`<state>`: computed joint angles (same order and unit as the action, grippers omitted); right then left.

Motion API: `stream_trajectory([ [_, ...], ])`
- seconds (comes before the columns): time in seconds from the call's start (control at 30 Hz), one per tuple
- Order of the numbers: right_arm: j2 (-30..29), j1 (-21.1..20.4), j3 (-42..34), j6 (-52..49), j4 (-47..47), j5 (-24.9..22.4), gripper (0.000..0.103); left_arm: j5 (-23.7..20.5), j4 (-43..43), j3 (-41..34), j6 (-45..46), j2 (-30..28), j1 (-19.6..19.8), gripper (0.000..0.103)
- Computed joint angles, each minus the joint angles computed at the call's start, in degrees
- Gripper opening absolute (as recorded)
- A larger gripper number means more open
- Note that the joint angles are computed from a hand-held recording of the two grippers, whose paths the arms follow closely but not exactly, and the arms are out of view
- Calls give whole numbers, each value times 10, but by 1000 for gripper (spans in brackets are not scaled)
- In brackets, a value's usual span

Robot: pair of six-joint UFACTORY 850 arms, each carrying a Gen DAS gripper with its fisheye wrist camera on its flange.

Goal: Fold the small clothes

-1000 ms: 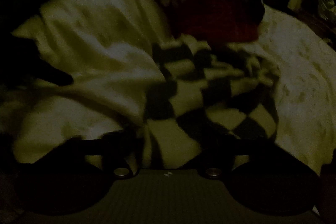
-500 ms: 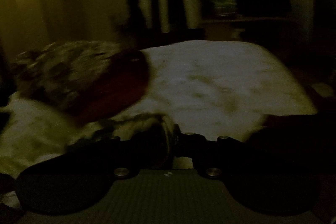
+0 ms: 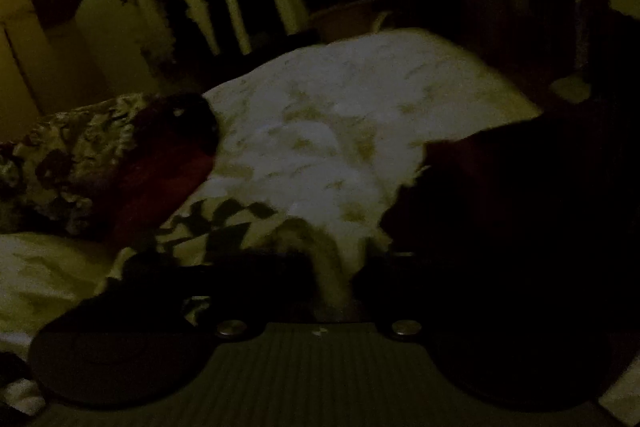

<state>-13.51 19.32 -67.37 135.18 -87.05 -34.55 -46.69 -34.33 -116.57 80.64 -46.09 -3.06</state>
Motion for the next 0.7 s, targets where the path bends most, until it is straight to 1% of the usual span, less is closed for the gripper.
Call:
stream_trajectory([
  [0.03,4,11,5,9,-9,-25,103,-2,-7,-11,4,-3,-2,88],
  [0.07,11,31,13,27,-28,-52,103,4,-22,-17,17,-3,-5,97],
  [0.1,15,40,16,37,-40,-55,103,13,-47,-16,40,0,-7,100],
  [0.13,23,57,21,52,-49,-54,103,22,-90,-14,83,3,-11,103],
  [0.17,27,69,23,69,-55,-49,103,19,-127,-19,119,1,-14,103],
  [0.2,32,81,25,85,-58,-37,103,9,-150,-32,137,-6,-18,103],
  [0.23,35,94,30,119,-72,-15,103,-4,-155,-51,132,-15,-23,103],
  [0.3,30,111,38,216,-126,28,103,-63,-146,-119,85,-52,-33,103],
  [0.33,19,118,35,249,-133,60,103,-98,-144,-156,64,-76,-38,103],
  [0.37,8,121,30,258,-124,82,103,-111,-137,-170,54,-87,-43,103],
  [0.4,-10,127,22,267,-110,106,103,-109,-121,-167,49,-88,-51,103],
  [0.43,-21,130,18,275,-102,115,103,-93,-95,-154,52,-84,-62,103],
  [0.5,-44,130,5,267,-53,137,103,-6,-57,-80,96,-52,-84,103],
  [0.53,-50,131,4,290,-60,132,103,35,-51,-49,125,-39,-93,103],
  [0.6,-55,136,3,330,-86,104,103,110,-76,0,197,-22,-103,103],
  [0.63,-56,135,3,342,-99,100,103,122,-76,3,211,-23,-108,103],
  [0.7,-61,128,-2,360,-109,111,103,123,-70,-22,214,-44,-116,103],
])
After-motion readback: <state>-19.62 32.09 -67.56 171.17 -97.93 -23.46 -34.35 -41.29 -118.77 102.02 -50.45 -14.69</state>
